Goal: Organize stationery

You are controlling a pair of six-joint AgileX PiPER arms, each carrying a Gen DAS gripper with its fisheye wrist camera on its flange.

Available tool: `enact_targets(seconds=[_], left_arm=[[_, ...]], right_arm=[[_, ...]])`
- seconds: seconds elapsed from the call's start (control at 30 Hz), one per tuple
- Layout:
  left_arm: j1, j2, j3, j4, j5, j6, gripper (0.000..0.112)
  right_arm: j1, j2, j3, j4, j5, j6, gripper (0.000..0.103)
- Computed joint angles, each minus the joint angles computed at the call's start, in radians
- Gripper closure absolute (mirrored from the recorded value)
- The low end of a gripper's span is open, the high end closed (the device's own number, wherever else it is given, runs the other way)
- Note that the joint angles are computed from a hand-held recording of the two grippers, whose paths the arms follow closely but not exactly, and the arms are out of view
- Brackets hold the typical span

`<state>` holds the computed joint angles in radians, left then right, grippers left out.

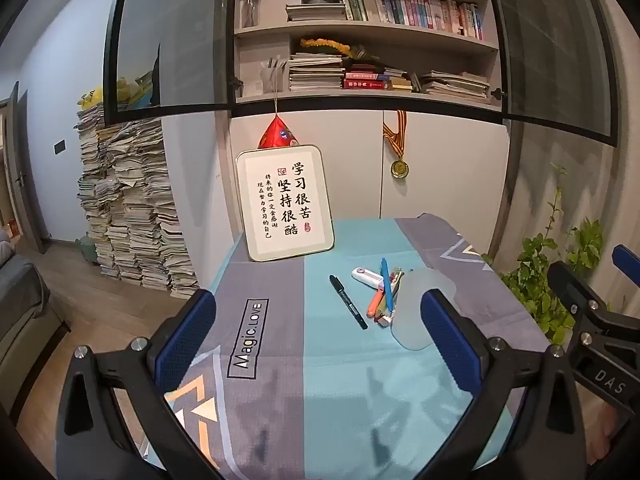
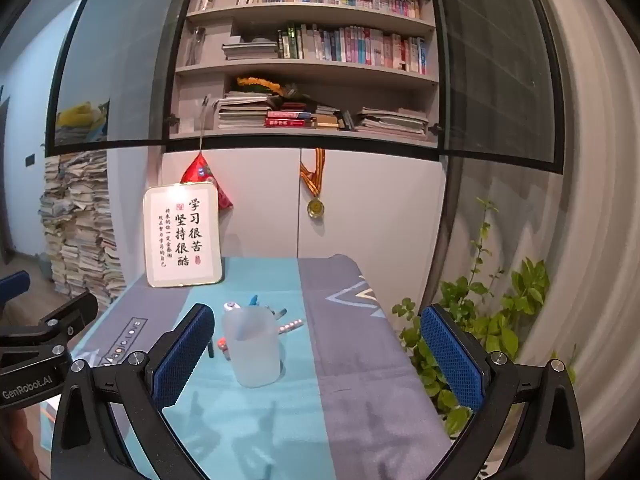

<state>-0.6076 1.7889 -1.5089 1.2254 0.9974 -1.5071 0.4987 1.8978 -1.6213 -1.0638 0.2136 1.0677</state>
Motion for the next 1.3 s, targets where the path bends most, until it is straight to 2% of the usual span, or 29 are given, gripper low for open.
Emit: enact_targets(seconds=[0.27,0.47,0.5,0.77,0.83,0.93,1.07,1.3], left_arm=[[-0.021,-0.003,0.009,0.027,0.007,-0.030,0.010],[-0.007,-0.004,-0.004,0.038,-0.011,-0.012,0.010],[-0.012,-0.020,0.036,0.061,-0.016,-0.045,0.010],[-0.003,-0.036,0.063,0.061,-0.058,-0.060,0.011],[-0.002,-0.035,0.066,0.064,-0.060,-0.069,0.011],[0.002,-0.037,0.070,0.061,-0.063,-0.078,0.011],[0.014,-0.036,0.068,0.038,-0.078,-0.078,0.011],[0.006,-0.027,0.077,0.083,-0.070,-0.093,0.011]], right_arm=[[0.001,-0.002,0.002,-0.015,-0.002,0.018,0.000],[0.000,0.000,-0.002,0.002,-0.001,0.003,0.000],[0.001,-0.004,0.004,-0.015,-0.002,0.016,0.000],[-0.002,-0.005,0.014,-0.058,-0.010,0.062,0.000],[-0.004,-0.004,0.014,-0.048,-0.011,0.052,0.000],[-0.002,-0.001,-0.009,0.049,0.001,-0.044,0.000],[-0.001,0.005,-0.006,0.024,-0.002,-0.018,0.000],[-0.004,0.008,-0.008,0.027,-0.005,-0.018,0.000]])
